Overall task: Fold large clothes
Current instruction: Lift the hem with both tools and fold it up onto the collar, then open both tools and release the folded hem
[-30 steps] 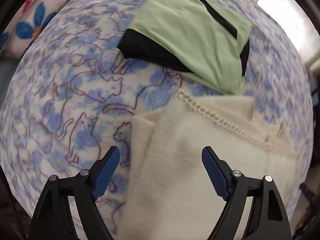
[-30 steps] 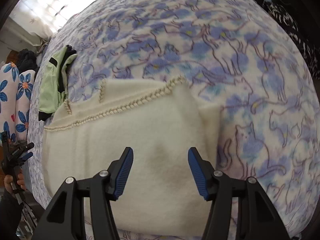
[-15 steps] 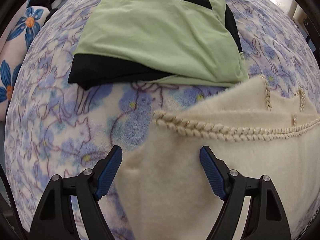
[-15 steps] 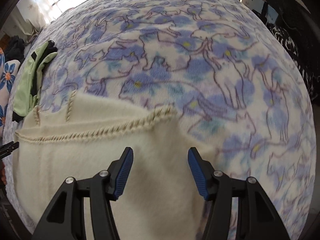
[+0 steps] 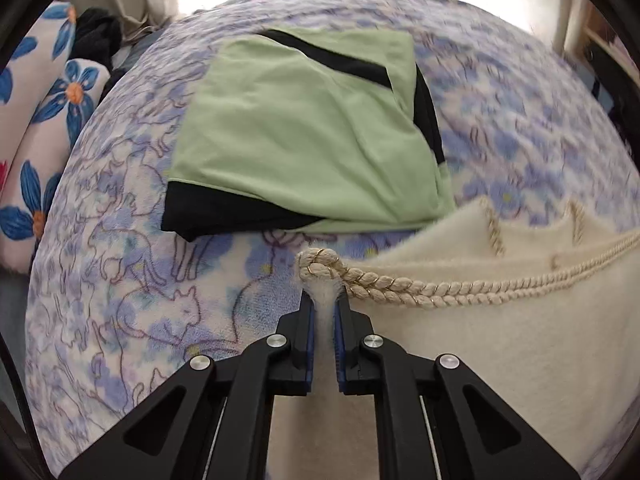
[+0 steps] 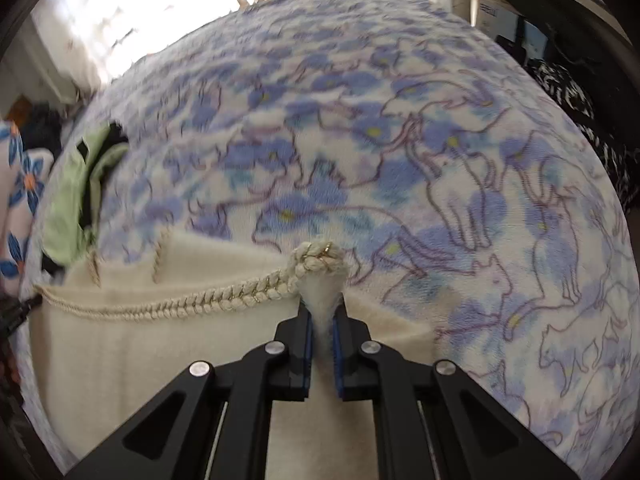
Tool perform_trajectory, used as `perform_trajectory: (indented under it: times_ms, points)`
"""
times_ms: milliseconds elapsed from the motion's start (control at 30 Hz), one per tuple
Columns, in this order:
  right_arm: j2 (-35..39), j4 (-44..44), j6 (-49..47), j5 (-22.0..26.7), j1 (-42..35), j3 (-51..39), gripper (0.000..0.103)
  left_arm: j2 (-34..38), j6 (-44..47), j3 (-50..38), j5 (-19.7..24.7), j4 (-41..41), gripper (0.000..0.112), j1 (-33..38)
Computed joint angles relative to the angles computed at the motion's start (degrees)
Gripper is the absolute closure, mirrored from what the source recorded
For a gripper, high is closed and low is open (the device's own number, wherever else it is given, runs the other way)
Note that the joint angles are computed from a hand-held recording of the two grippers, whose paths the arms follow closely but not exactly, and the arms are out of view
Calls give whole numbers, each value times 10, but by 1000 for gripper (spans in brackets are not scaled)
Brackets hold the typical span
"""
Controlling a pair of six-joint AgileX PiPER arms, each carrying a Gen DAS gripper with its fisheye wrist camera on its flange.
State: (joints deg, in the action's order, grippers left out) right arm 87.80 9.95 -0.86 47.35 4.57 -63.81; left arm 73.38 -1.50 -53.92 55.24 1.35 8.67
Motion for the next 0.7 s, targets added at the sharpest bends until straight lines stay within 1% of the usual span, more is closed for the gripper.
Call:
perform_trajectory:
  times_ms: [67,200,333,467,533,600,633,667,700]
  points:
    - [-2,8,6,-4,-7,-2,96,-10,-3,-8,12,-6,107,11]
    - [25,14,31,-25,-19,0,96,19,-37,-20,-4,-27,107,36]
    - [88,-12,72,-59,-10,4,96,79,-97,11,-59,-8,107,32]
    - [124,-11,98,-98,-5,8,95,123,-146,45,-119,-2,106,29]
    - [127,-29,112,-107,6,10,95,129,-169,54,-136,11,106,20]
    - [123,-41,116,-101,12,9,94,124,-188,59,-139,24,105,11]
    - [119,-49,117,-88,15,4,91,121,-195,58,-135,33,101,7]
    - [115,-61,123,-73,19,-3,90,117,-202,57,-127,42,92,1]
    - [109,-73,131,-56,23,-10,89,112,-211,52,-112,56,86,-4]
